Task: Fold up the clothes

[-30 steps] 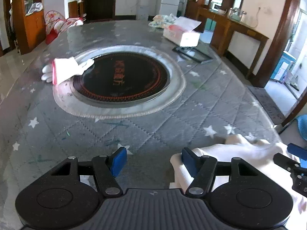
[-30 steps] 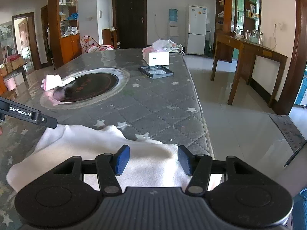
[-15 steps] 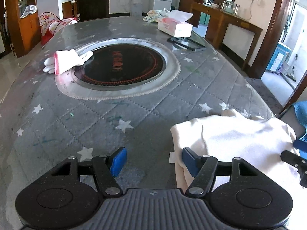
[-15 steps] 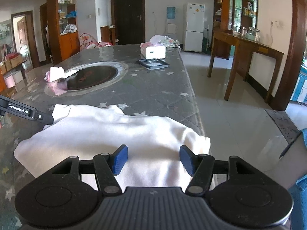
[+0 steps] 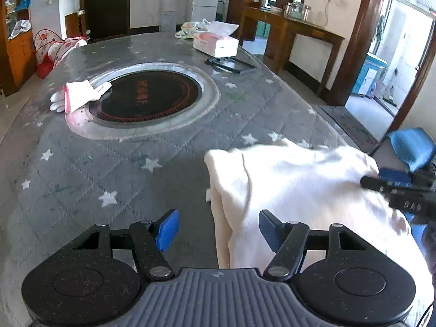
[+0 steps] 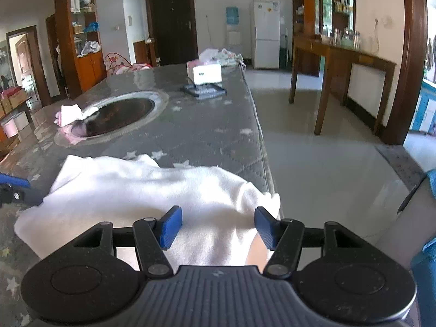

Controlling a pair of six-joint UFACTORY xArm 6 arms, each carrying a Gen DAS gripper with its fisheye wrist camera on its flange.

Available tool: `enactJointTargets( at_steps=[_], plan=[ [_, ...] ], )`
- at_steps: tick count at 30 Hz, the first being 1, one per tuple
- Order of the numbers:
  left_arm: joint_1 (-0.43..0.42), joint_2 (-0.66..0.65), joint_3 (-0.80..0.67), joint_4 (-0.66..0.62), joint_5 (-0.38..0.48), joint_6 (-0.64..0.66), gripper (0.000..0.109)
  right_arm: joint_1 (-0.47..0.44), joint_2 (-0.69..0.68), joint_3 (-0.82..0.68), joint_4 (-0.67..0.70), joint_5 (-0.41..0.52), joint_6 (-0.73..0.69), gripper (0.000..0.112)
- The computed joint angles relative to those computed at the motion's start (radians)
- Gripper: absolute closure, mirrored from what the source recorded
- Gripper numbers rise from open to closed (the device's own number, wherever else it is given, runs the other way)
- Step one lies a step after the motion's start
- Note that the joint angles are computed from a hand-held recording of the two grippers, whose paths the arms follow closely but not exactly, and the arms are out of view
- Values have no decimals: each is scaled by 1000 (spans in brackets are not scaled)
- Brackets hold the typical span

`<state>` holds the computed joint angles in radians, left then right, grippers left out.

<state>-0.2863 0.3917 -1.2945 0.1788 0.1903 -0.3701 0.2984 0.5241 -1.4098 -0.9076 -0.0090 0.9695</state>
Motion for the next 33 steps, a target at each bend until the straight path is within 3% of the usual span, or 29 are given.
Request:
enactJointTargets(
  at_steps=[8,17,24,33],
  plan=[
    [-6,-14,43,25,11,-13,39,14,-65,76,-70,8,5,51],
    [-5,-39,52,-152,30,128,35,11,-106,87,-346,31,271,40],
    [5,-70,64,-127,21,119,33,11,-121,81,-466,24,404,37],
    [1,-111,121,-87,-36,104,24,32,-139,75,-661,46,629,19]
  ],
)
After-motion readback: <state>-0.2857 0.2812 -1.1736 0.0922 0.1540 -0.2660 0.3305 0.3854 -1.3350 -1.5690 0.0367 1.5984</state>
